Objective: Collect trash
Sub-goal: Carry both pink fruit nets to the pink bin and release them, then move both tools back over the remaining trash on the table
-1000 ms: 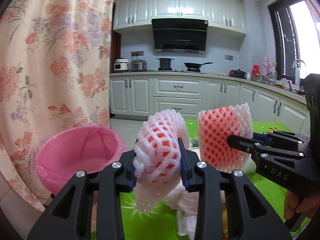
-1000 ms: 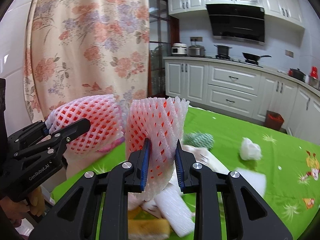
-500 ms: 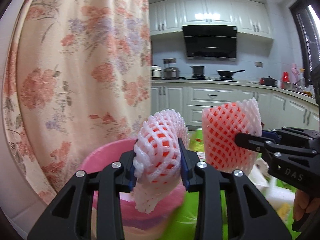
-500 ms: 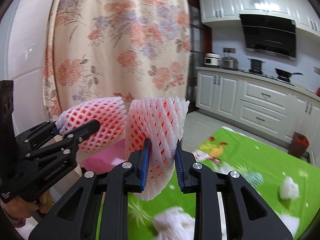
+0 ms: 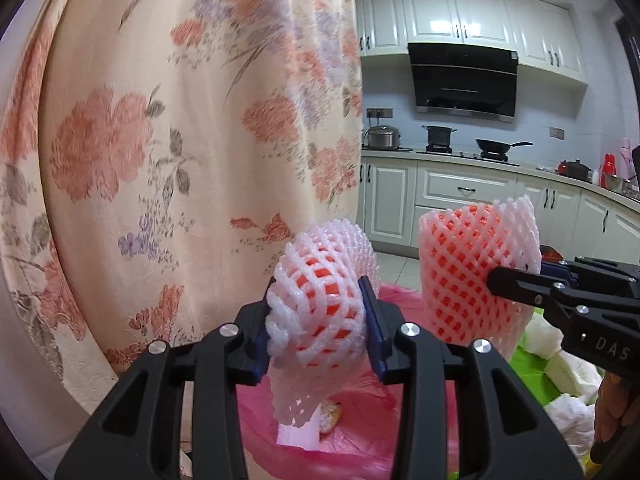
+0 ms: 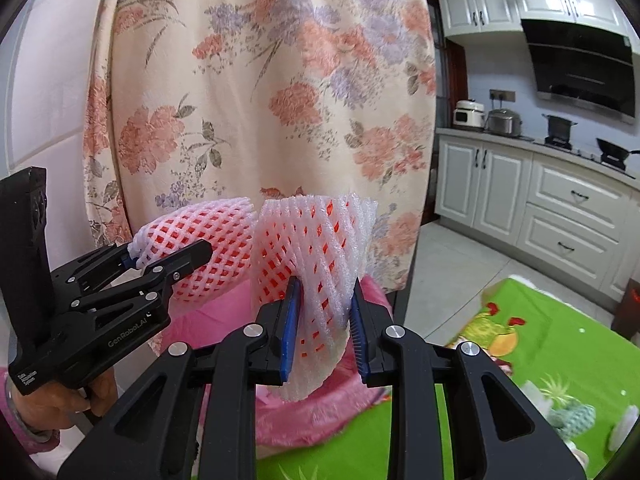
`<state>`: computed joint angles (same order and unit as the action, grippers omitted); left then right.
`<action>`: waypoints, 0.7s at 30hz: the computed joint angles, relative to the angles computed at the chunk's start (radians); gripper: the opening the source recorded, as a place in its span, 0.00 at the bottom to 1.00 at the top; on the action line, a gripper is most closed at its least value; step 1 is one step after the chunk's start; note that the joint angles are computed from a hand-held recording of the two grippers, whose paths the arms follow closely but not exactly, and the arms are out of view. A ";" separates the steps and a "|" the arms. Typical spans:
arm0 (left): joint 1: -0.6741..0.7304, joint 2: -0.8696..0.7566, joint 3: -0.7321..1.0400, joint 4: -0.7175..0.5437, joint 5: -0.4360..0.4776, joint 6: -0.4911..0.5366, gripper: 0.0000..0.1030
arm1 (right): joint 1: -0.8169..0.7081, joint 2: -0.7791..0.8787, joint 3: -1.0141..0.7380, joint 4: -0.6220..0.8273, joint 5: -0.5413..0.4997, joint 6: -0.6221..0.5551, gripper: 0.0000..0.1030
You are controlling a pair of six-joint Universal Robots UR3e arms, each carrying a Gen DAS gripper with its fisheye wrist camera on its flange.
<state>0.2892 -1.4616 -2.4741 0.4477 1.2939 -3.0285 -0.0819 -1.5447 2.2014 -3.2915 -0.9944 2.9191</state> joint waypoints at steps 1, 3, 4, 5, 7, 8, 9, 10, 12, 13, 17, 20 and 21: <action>0.007 -0.013 0.002 0.006 -0.008 0.001 0.39 | 0.009 0.022 -0.021 0.012 -0.003 -0.001 0.27; 0.015 -0.056 0.015 0.025 0.000 0.000 0.51 | 0.017 0.058 -0.051 0.033 -0.004 0.001 0.38; 0.017 -0.072 0.018 0.039 0.009 -0.005 0.53 | 0.019 0.071 -0.057 0.033 -0.011 0.005 0.46; 0.024 -0.079 0.016 0.050 0.012 -0.012 0.56 | 0.018 0.077 -0.058 0.025 -0.015 0.009 0.48; 0.046 -0.075 0.001 0.062 0.008 -0.031 0.66 | 0.004 0.074 -0.047 0.024 -0.007 0.017 0.54; 0.061 -0.068 -0.012 0.072 0.002 -0.041 0.70 | -0.004 0.067 -0.039 0.023 -0.004 0.019 0.54; 0.072 -0.057 -0.024 0.075 -0.008 -0.045 0.72 | -0.013 0.056 -0.028 0.025 -0.001 0.017 0.54; 0.083 -0.041 -0.037 0.073 -0.021 -0.046 0.73 | -0.022 0.042 -0.014 0.027 0.002 0.013 0.54; 0.089 -0.015 -0.052 0.058 -0.023 -0.036 0.76 | -0.040 0.007 0.019 0.026 0.007 0.007 0.54; 0.085 0.002 -0.060 0.050 -0.017 -0.032 0.77 | -0.051 -0.012 0.037 0.027 0.014 0.006 0.54; 0.081 0.105 -0.110 0.002 -0.017 -0.057 0.81 | -0.132 -0.143 0.147 0.052 0.059 -0.005 0.54; 0.081 0.183 -0.140 -0.050 -0.031 -0.075 0.82 | -0.235 -0.306 0.252 0.135 0.119 -0.056 0.54; 0.071 0.215 -0.151 -0.075 -0.035 -0.079 0.83 | -0.291 -0.398 0.302 0.192 0.149 -0.089 0.54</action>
<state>0.3604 -1.2465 -2.6251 0.3732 1.2594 -3.1072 -0.3725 -1.9423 2.5033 -3.0995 -0.8456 2.8305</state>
